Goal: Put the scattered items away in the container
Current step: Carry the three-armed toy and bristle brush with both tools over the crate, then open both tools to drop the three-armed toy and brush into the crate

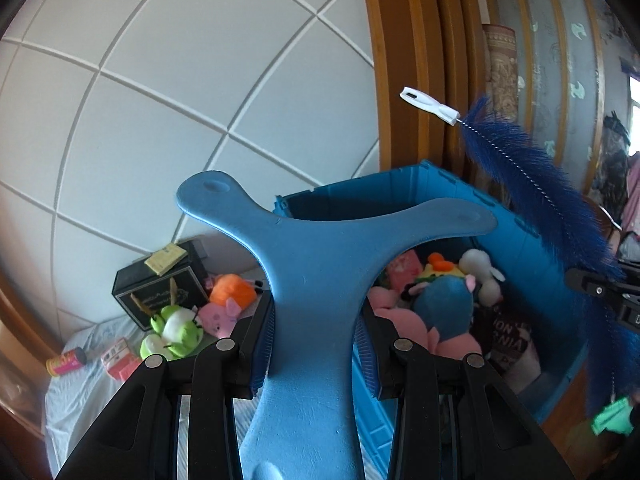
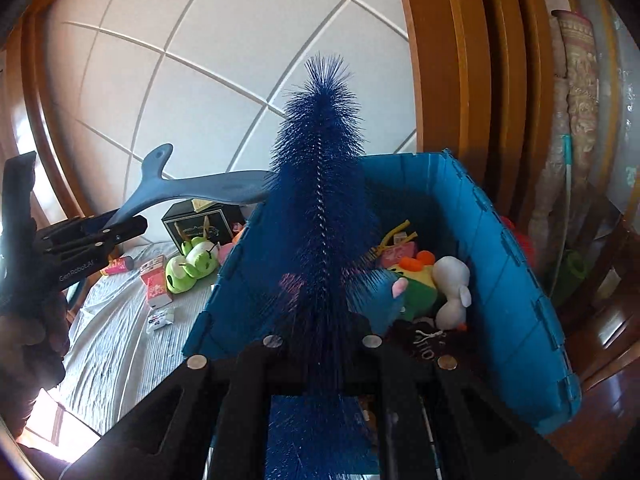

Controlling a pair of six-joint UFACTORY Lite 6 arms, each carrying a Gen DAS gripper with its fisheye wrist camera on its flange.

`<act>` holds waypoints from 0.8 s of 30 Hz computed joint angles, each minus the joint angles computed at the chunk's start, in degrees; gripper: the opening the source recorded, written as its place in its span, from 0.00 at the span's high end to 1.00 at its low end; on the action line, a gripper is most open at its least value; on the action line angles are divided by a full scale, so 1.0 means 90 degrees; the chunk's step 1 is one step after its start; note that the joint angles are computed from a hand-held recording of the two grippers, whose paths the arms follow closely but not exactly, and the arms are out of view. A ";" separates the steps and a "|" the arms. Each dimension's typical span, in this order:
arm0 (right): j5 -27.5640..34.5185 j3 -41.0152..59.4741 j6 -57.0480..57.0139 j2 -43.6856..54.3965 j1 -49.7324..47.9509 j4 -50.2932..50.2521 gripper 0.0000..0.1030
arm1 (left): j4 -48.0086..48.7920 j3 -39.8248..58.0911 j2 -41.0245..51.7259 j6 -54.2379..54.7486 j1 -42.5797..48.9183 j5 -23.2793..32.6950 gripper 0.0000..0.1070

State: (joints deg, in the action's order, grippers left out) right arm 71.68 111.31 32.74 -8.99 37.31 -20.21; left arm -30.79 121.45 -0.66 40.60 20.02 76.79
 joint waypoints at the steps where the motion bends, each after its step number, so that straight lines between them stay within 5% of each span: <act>1: -0.0079 -0.0077 -0.0206 -0.0040 -0.0285 0.0186 0.92 | 0.0182 0.0041 0.0020 -0.0179 -0.0299 -0.0095 0.66; 13: -0.0404 -0.0144 -0.2014 0.0245 -0.2351 0.1529 0.92 | 0.2202 0.0790 0.0910 -0.2137 -0.3225 -0.0925 0.66; 24: -0.0597 -0.0222 -0.2671 0.0459 -0.3149 0.1960 0.90 | 0.2649 0.1450 0.1693 -0.2634 -0.3936 -0.1013 0.65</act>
State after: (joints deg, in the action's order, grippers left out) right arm 66.31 109.31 8.70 -4.86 8.97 -2.57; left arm -6.95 134.50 14.57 16.90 -15.41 67.67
